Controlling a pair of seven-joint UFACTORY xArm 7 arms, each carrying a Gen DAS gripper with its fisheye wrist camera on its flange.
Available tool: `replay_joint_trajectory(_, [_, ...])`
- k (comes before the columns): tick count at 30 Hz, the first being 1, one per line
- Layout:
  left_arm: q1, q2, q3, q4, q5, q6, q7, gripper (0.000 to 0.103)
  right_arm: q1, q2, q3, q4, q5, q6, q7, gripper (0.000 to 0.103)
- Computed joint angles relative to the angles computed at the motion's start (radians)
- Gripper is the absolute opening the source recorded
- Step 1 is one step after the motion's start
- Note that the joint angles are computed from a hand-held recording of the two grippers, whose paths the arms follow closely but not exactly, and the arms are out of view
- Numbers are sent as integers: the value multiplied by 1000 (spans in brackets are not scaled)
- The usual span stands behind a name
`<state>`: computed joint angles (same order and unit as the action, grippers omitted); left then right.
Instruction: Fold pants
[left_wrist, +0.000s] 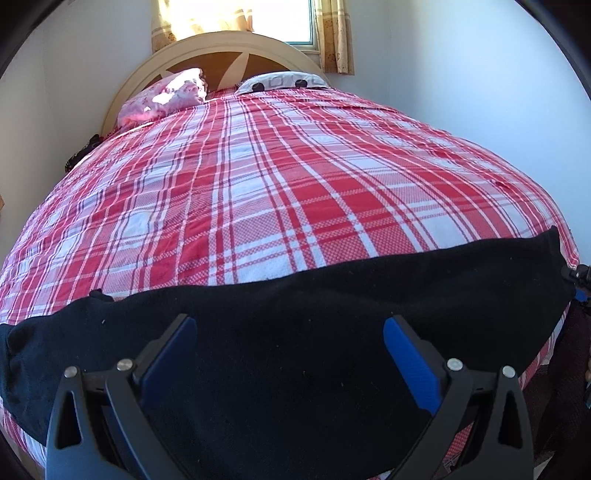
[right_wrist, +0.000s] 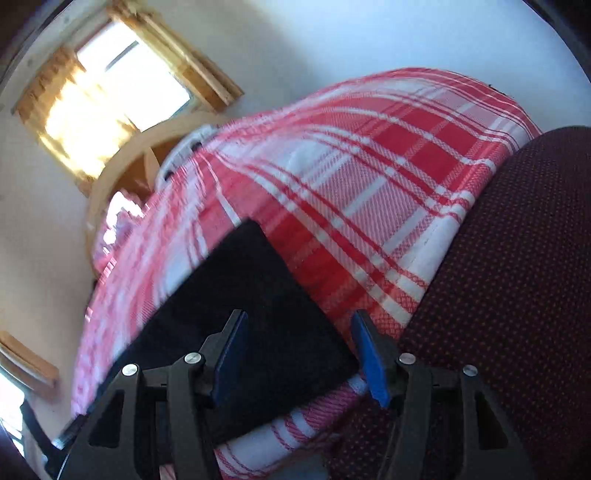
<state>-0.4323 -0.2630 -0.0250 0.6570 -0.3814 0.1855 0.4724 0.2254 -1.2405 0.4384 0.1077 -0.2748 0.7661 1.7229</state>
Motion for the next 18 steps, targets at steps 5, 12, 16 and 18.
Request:
replay_joint_trajectory(5, [-6, 3, 14, 10, -28, 32, 15, 103, 19, 159, -14, 76, 3, -21, -99, 60])
replay_joint_trajectory(12, [-6, -24, 37, 4, -78, 33, 74, 103, 29, 44, 40, 10, 15, -58, 37, 19])
replay_joint_trajectory(16, [-6, -18, 74, 22, -131, 48, 112, 103, -30, 140, 118, 142, -60, -50, 35, 17])
replay_joint_trajectory(18, [13, -14, 72, 23, -131, 38, 123, 103, -90, 222, 153, 253, -126, -70, -5, 17])
